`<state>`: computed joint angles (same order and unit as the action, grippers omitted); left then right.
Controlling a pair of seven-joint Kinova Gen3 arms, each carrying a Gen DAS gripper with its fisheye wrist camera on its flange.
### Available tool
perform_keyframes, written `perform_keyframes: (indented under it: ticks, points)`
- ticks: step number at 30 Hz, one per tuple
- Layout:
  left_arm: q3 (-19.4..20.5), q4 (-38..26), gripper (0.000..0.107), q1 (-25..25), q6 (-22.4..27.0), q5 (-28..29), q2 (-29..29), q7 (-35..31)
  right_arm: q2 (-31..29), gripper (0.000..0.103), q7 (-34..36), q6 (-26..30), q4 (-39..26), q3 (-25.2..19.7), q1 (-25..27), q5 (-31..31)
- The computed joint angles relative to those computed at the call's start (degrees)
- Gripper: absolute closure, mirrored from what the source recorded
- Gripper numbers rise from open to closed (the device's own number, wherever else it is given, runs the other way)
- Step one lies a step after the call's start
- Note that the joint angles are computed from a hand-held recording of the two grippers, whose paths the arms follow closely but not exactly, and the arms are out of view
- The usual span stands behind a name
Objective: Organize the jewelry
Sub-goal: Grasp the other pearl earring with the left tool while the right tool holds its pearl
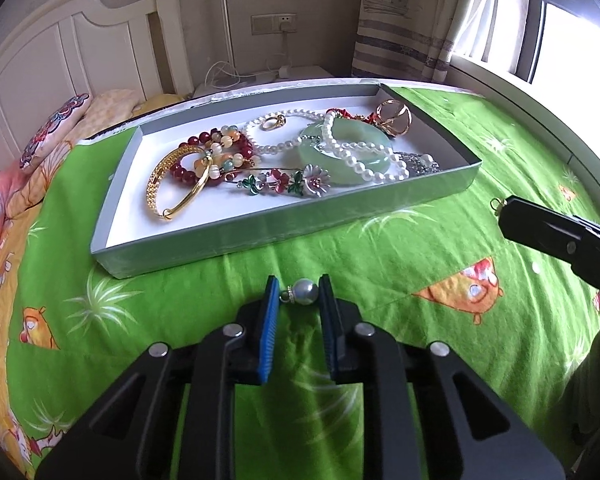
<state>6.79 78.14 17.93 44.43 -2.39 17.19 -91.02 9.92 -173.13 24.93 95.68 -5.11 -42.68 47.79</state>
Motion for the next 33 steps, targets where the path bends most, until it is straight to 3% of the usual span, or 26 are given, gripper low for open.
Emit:
perform_keyframes:
  ticks: [21,26,33]
  points:
    - [-0.13,2.97,0.088,0.91,-2.28,-2.71,-3.08,2.30,-0.17,0.088,0.07,0.85,-0.12,-0.40,0.17,-0.04]
    - [-0.07,2.42,0.088,0.30,-2.36,-2.54,-3.36,1.73,1.42,0.088,4.57,4.55,-3.39,-0.90,-0.42,-2.35]
    - [-0.04,-2.74,0.088,-1.45,-0.47,0.07,-0.93,0.73,6.21,0.088,16.89,10.12,-13.70,-0.33,-0.40,-7.81]
